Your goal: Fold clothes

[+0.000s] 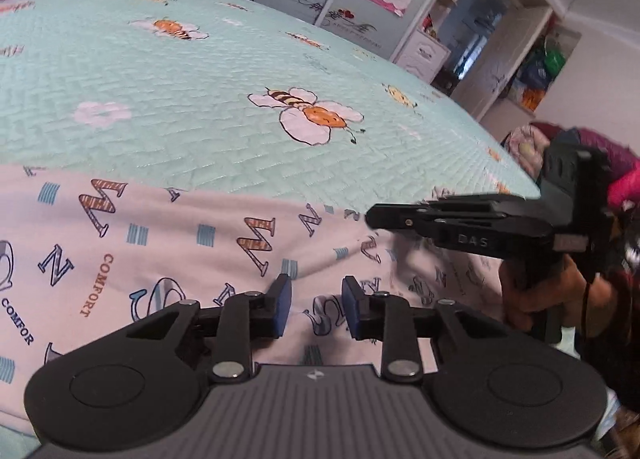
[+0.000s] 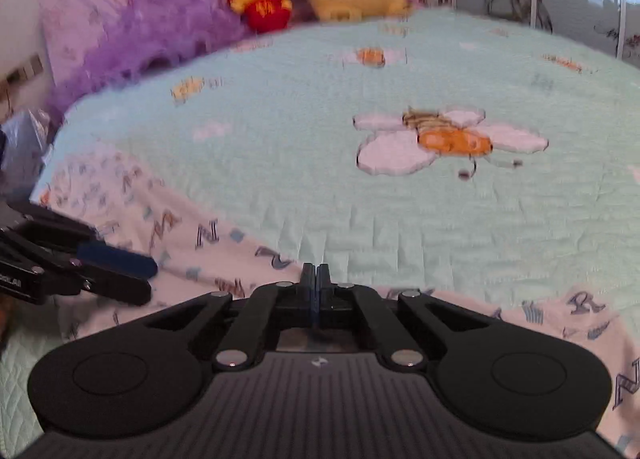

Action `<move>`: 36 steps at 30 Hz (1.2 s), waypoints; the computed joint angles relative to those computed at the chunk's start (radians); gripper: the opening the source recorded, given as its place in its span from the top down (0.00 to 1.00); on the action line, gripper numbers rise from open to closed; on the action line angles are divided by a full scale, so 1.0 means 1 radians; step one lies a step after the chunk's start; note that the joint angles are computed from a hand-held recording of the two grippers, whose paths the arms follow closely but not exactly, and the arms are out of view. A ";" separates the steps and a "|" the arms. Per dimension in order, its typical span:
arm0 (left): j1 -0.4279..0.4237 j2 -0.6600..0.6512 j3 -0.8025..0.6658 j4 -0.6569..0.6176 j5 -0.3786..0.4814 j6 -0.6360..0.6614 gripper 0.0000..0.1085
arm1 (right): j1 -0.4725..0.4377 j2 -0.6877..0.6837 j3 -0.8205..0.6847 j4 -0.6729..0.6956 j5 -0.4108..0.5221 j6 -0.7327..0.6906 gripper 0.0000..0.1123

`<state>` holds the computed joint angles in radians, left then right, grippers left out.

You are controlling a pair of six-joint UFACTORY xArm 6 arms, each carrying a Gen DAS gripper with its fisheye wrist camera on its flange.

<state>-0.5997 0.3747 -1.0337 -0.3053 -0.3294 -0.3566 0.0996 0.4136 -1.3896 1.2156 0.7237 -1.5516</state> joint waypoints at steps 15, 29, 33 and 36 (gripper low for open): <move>-0.029 0.000 0.031 -0.255 -0.206 0.012 0.56 | -0.041 0.004 -0.044 0.101 0.081 0.170 0.94; -0.201 -0.128 0.066 -0.694 -0.252 0.269 0.53 | -0.195 -0.424 0.488 0.183 0.005 0.208 0.85; -0.236 -0.102 0.007 -0.898 -0.104 0.486 0.47 | -0.194 -0.435 0.532 0.144 -0.052 0.225 0.77; -0.235 -0.127 0.065 -0.860 -0.144 0.357 0.61 | -0.190 -0.442 0.563 0.178 -0.090 0.223 0.85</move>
